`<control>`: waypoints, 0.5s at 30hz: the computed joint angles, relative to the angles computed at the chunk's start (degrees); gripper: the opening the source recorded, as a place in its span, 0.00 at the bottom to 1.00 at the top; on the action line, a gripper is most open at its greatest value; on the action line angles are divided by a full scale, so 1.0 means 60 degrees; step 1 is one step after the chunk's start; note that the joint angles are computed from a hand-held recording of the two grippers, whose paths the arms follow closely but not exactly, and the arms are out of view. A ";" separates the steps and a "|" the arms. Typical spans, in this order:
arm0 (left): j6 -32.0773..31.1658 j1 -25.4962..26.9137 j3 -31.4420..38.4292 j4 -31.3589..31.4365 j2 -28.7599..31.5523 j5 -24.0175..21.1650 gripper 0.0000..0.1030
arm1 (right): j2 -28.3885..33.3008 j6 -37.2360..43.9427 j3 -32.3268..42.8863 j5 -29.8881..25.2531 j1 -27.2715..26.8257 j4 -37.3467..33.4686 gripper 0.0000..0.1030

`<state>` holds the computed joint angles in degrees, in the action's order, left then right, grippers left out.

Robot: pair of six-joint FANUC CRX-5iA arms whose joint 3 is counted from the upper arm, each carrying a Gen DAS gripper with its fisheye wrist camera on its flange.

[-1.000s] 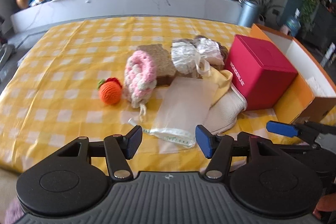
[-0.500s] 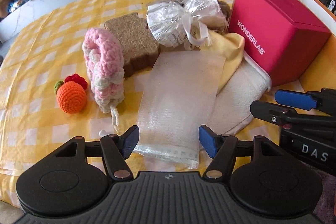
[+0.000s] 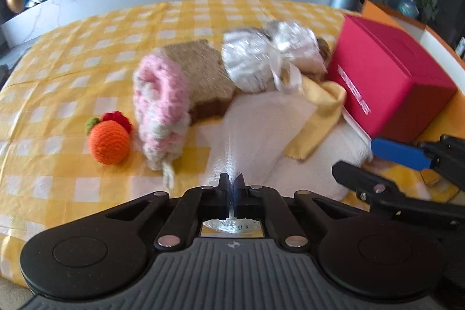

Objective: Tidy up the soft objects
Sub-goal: 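Grasp the white mesh bag with the left gripper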

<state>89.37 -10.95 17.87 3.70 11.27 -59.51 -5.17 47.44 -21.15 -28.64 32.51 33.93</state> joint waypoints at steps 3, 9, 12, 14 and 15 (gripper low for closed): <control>0.0549 0.0010 -0.0026 -0.0334 -0.0115 0.0151 0.02 | 0.0266 0.0307 0.0168 -0.0119 0.0042 0.0233 0.43; 0.0642 0.0161 -0.0020 0.0004 0.0040 -0.0043 0.02 | 0.0875 -0.0097 0.0052 0.0168 0.0050 0.2048 0.50; 0.0519 0.0329 -0.0148 0.0343 0.0047 -0.0042 0.02 | 0.1152 -0.0173 0.0107 0.0143 0.0026 0.2326 0.48; 0.0410 0.0333 -0.0173 0.0401 0.0072 -0.0046 0.02 | 0.1324 -0.0192 0.0178 0.0096 -0.0004 0.2446 0.42; 0.0372 0.0318 -0.0164 0.0405 0.0088 -0.0057 0.02 | 0.1408 -0.0110 0.0230 0.0046 0.0003 0.2433 0.40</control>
